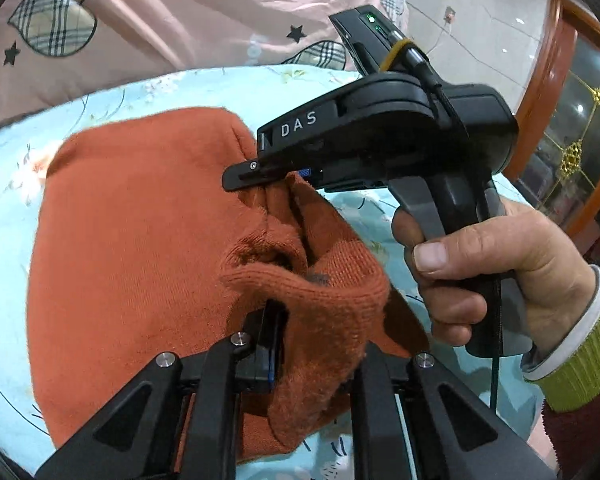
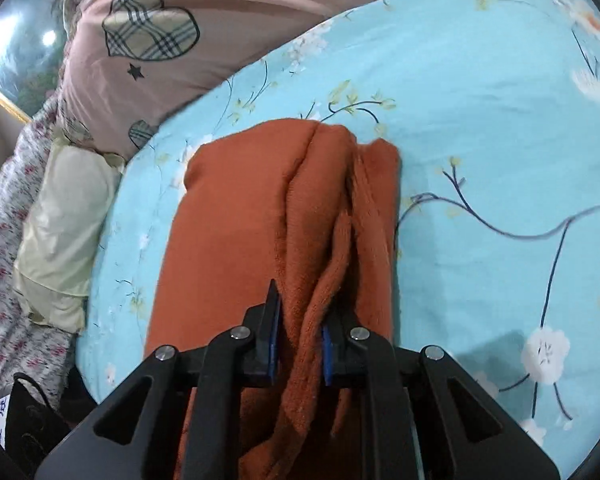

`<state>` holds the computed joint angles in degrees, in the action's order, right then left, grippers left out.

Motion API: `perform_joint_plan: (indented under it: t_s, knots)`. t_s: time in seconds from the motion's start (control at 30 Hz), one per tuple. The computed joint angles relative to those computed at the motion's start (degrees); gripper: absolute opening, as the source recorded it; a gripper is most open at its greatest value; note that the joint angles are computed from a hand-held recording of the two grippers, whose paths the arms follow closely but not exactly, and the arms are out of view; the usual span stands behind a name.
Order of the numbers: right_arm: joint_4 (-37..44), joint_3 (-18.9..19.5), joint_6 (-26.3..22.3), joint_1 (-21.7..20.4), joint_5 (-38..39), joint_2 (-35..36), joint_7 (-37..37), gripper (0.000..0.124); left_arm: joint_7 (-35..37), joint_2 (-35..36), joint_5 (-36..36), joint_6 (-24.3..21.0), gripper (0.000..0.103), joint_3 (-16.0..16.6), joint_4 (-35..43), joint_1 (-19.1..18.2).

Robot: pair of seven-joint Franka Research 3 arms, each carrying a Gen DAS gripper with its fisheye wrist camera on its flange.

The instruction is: Fold small clothes

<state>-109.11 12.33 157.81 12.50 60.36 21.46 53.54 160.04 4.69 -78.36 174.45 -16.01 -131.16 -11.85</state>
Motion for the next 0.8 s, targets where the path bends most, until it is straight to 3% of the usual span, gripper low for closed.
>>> perform_joint_plan:
  t_s: [0.07,0.13,0.27,0.33,0.37,0.4,0.47,0.67,0.73,0.8]
  knots:
    - [-0.4,0.9,0.8,-0.8,3.2,-0.5,-3.1,0.018,-2.1,0.6,3.7,-0.8,0.014,0.4,0.4,0.2]
    - [-0.3,0.1,1.8,0.2,1.6,-0.2,-2.2,0.018,-4.8,1.5,7.1,-2.1,0.018,0.6,1.2,0.8]
    - [-2.0,-0.5,5.0,1.7,-1.5,-0.9,0.8,0.020,-3.5,-0.8,5.5,-8.9,0.035,1.1,0.0,3.3]
    - [-4.1,-0.2,7.9,2.2,-1.9,-2.5,1.3,0.026,-2.7,-2.3,5.2,-10.9,0.048,2.2,-1.2,3.8]
    - [-4.8,-0.4,8.9,2.5,-2.6,-3.0,2.3,0.036,-1.9,-3.4,4.4,-11.3,0.053,2.8,-2.2,3.9]
    - [-5.9,-0.5,10.5,3.0,-3.2,-3.9,3.4,0.041,-1.6,-4.4,4.2,-12.0,0.055,3.5,-3.2,4.0]
    - [-8.0,1.8,12.6,1.3,1.7,-5.8,-0.2,0.052,-0.5,-6.7,3.4,-14.6,0.061,5.3,-5.2,4.4]
    - [-11.6,3.1,14.3,1.5,16.1,-10.6,-13.9,0.052,-1.1,-10.0,2.0,-13.0,0.069,9.7,-8.5,5.6]
    - [-11.8,1.8,12.6,3.2,14.1,-10.9,-13.3,0.052,-0.7,-8.7,0.5,-12.6,0.072,11.0,-7.7,6.8]
    - [-11.3,-0.6,12.3,6.0,5.1,-9.5,-5.2,0.052,-5.0,-7.9,3.1,-13.3,0.073,11.5,-7.3,8.5]
